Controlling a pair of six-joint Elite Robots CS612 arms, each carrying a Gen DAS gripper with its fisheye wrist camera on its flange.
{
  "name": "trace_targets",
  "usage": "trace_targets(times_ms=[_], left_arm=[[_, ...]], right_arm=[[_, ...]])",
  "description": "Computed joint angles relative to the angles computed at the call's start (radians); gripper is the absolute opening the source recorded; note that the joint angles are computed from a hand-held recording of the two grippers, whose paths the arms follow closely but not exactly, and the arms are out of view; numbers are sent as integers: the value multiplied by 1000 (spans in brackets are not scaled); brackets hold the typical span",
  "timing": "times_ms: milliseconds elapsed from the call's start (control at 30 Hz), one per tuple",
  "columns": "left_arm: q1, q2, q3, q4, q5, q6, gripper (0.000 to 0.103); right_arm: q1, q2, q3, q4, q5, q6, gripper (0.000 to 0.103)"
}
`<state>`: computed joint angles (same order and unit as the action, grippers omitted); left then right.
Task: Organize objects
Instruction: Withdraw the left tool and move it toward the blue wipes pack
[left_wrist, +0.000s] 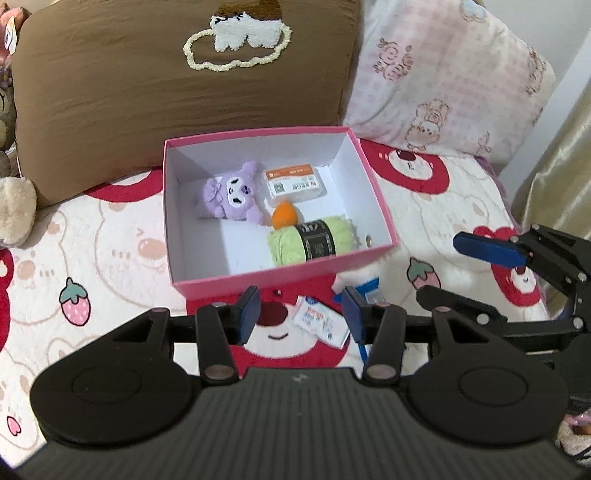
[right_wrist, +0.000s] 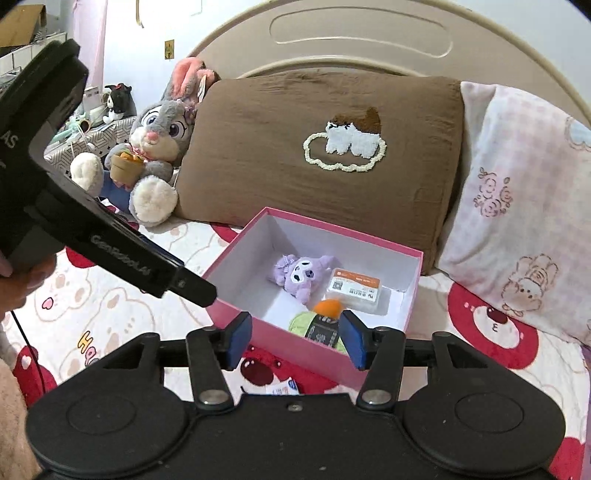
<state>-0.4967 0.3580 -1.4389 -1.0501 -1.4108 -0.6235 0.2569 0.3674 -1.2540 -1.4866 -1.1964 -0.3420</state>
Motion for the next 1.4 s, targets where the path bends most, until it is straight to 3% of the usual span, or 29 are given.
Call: trace_targets(times_ms=[167, 600, 833, 900, 1100, 1400], left_arm=[[-16, 21, -46, 14, -12, 13, 55], [-62, 69, -125, 73, 4, 39, 58], [-69, 91, -144, 106, -33, 26, 60], [-70, 99, -148, 107, -43, 21, 63], [-70, 125, -157, 102, -72, -7, 78], [-74, 162, -155, 45, -90, -43, 94]], right_arm=[[-5, 36, -72, 27, -1, 8, 72], [-23, 112, -213, 136, 9, -33, 79], [-28, 139, -262, 201, 3, -64, 86], [-27, 145, -269, 219, -10, -80, 91], [-25, 170, -281, 235, -49, -64, 91], [-34, 214, -292, 197, -15, -56, 91]])
